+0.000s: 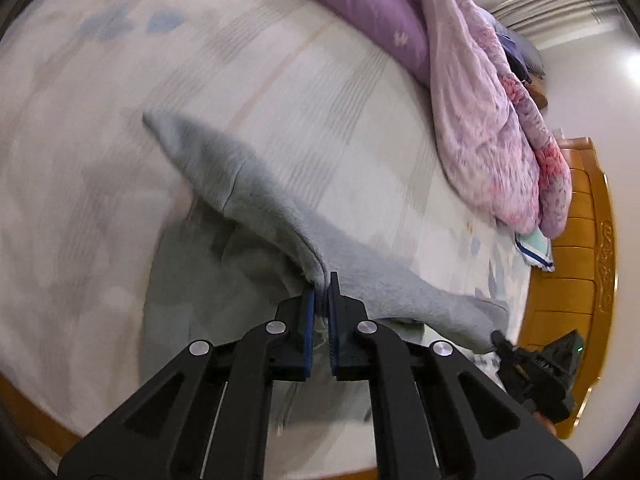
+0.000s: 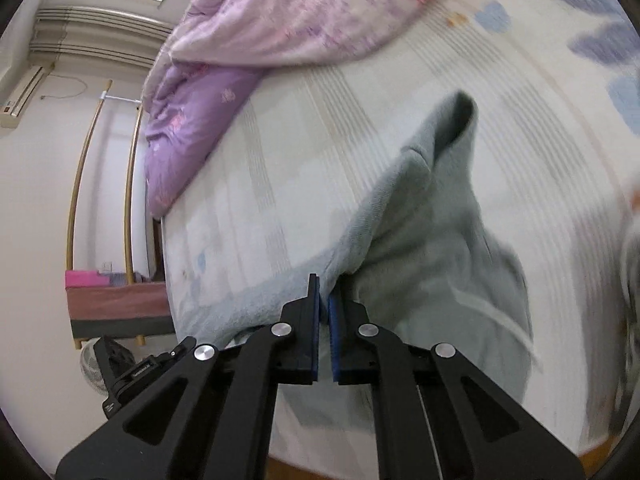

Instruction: Fold large clothes

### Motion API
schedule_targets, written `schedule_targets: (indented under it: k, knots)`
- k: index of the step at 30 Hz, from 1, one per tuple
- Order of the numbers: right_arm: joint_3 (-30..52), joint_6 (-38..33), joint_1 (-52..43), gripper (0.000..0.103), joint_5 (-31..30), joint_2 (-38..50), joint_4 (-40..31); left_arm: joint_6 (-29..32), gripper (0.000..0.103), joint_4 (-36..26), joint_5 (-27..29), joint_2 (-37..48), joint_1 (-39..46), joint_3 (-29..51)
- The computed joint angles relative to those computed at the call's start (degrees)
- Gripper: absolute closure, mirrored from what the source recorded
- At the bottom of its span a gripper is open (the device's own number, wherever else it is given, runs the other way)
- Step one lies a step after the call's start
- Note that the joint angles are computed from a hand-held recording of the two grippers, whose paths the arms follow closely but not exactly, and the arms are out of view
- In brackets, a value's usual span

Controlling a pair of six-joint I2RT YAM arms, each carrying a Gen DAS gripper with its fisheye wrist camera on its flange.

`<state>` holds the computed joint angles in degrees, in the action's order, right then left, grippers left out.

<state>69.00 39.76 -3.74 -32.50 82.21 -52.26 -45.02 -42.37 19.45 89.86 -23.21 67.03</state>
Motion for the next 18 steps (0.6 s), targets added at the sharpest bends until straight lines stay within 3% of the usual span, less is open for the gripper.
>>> schedule_targets:
  k: [4, 10, 15, 18]
  knots:
    - [-12.6, 4.1, 1.3, 0.099, -0.7, -13.2, -3.7, -2.3, 0.098, -1.0, 0.4, -11.8, -2.0, -15.2]
    - [-32.6, 15.8, 7.0, 0.099, 3.4, -29.0, -2.2, -10.4, 0.098, 4.0, 2.4, -19.3, -7.6, -33.9]
    - [-39.1, 21.4, 11.2, 0.099, 5.3, -30.5, -0.3, -14.4, 0.098, 10.3, 1.1, -16.8, -11.1, -40.3]
    - [-39.5, 22.8, 14.8, 0.099, 6.8, -27.6, 1.4, -15.4, 0.098, 11.0, 0.8, -16.6, -11.8, -41.6]
